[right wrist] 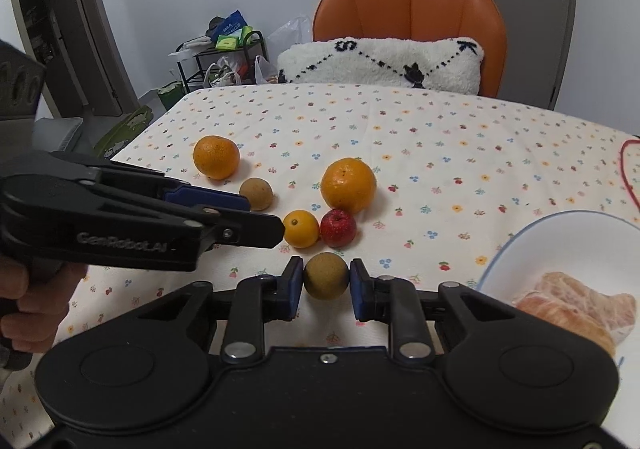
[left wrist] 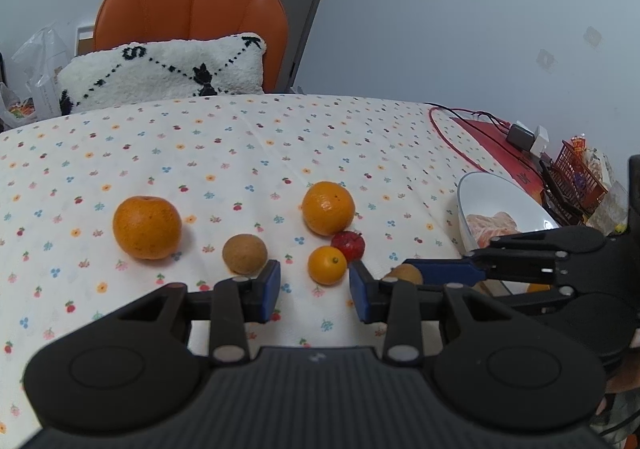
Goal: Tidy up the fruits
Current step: 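Carry kiwi toward plate with right tool while left tool grasps and carries small orange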
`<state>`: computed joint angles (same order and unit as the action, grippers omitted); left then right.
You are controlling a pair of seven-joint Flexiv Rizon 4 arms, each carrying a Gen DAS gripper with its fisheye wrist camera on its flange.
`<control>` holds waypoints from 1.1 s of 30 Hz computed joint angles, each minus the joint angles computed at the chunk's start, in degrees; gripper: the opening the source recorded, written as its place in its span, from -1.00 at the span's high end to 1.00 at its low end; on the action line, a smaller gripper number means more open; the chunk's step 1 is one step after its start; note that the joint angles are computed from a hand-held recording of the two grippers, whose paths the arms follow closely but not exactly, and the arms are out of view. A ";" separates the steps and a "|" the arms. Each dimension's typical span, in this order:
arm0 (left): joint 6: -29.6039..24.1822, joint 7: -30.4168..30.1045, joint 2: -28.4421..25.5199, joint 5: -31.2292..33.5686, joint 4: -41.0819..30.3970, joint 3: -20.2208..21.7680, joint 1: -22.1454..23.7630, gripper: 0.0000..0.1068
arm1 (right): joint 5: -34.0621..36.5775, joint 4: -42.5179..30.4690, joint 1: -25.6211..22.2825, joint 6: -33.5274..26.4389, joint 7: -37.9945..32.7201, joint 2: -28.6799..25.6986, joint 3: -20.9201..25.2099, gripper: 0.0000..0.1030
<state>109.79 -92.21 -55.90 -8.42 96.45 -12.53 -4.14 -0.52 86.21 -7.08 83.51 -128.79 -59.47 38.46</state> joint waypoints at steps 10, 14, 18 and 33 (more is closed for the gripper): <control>-3.86 0.99 -1.25 -3.93 -4.08 5.02 -5.42 0.32 | 0.80 1.96 -3.26 1.61 -0.66 1.08 1.71 0.54; -4.65 0.96 -2.11 -5.73 -5.42 7.11 -7.51 0.46 | 0.56 2.57 -4.87 2.29 -0.41 1.16 2.53 0.54; -3.42 0.83 -1.76 -7.04 -5.11 9.77 -10.28 0.60 | -0.05 3.07 -6.68 3.87 -0.18 0.72 3.90 0.55; -1.25 4.02 -0.12 -6.99 -6.39 8.23 -13.78 0.60 | -5.76 6.34 -14.04 8.33 5.72 0.01 5.77 0.55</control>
<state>108.53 -88.19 -56.03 -15.40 90.06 -4.31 -17.92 -6.28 92.55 -21.12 91.84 -123.07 -59.46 44.23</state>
